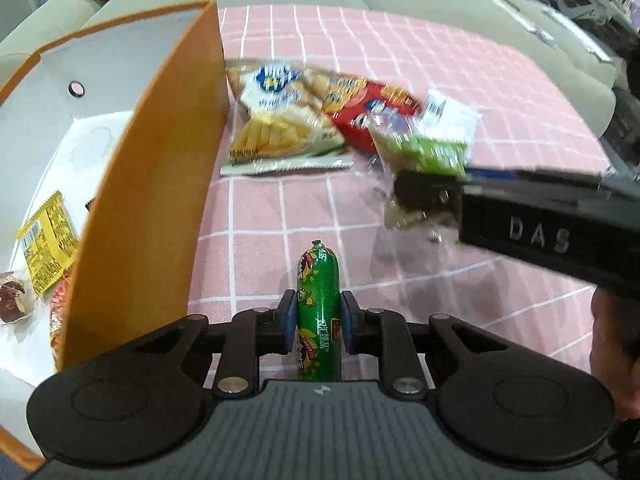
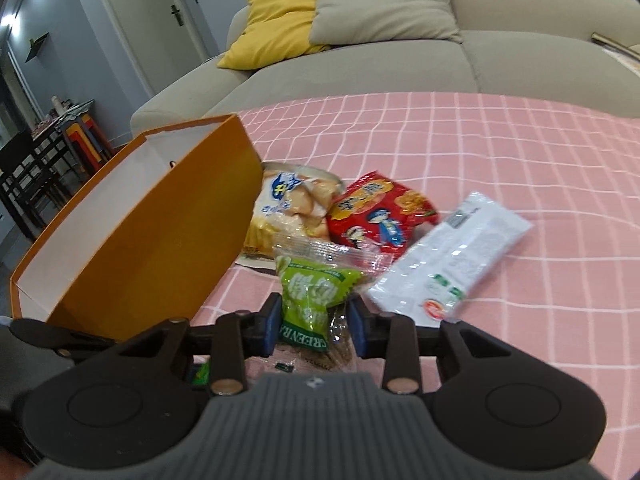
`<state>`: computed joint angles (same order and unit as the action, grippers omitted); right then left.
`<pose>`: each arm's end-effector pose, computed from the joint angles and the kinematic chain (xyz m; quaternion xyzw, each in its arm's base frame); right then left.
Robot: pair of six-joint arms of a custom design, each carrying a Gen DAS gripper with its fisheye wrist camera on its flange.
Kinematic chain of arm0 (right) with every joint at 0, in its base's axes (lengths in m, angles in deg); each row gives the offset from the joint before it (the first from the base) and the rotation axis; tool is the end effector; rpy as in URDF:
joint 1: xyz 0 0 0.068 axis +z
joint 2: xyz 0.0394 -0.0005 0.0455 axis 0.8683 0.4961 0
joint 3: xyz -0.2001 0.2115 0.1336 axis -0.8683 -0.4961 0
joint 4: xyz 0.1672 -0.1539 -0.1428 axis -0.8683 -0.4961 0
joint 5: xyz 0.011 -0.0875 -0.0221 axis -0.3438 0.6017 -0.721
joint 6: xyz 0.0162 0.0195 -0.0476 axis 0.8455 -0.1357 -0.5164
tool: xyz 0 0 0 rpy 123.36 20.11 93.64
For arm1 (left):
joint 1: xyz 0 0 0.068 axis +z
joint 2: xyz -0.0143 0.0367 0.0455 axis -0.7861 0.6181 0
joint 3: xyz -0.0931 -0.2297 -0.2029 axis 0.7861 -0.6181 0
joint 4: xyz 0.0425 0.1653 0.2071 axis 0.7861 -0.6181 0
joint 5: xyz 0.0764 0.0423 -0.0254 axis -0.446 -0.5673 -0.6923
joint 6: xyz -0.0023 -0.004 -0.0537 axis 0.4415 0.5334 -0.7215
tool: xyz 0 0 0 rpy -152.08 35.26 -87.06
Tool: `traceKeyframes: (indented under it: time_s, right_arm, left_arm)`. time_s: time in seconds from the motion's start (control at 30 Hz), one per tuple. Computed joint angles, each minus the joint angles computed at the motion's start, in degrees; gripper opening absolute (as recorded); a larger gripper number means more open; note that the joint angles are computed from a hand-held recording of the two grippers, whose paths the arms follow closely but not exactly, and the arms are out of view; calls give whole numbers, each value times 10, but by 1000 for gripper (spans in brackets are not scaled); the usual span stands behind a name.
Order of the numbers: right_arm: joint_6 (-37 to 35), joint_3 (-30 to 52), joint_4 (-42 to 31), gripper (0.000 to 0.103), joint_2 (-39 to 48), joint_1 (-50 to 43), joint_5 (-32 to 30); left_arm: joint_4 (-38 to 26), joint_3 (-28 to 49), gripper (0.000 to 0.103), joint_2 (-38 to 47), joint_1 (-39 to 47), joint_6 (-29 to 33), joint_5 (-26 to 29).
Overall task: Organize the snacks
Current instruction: 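Grasp the green sausage stick with the left tool while the right grasps the green packet, then carry both snacks over the box and open both tools to drop them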
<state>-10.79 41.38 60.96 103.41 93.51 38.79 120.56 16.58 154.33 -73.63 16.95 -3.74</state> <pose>0.2235 0.1489 0.0221 -0.0936 0.9186 0.2018 0.3265 0.2044 -0.0800 0.0432 0.0477 0.9717 -0.0516 0.2255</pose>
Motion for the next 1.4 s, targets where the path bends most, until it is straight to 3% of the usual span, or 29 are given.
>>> traceKeyframes:
  time_s: [0.27, 0.43, 0.6, 0.8, 1.07, 1.4]
  right_arm:
    - [29, -75, 27, 32, -73, 15, 49]
    - [51, -96, -10, 33, -139, 46, 82]
    - [63, -82, -100, 33, -219, 102, 118]
    - [35, -5, -247, 32, -302, 174, 146]
    - [-41, 179, -453, 32, -283, 251, 151]
    - [-169, 369, -607, 32, -163, 274, 147]
  left_arm:
    - [-33, -40, 24, -136, 14, -8, 6]
    - [-75, -62, 24, -247, 31, 2, 17]
    - [-146, -64, 24, -355, 92, 38, 47]
    - [-261, -38, 24, -451, 224, 136, 119]
    - [-331, 19, 24, -423, 374, 282, 159]
    - [-334, 86, 24, -276, 455, 384, 163]
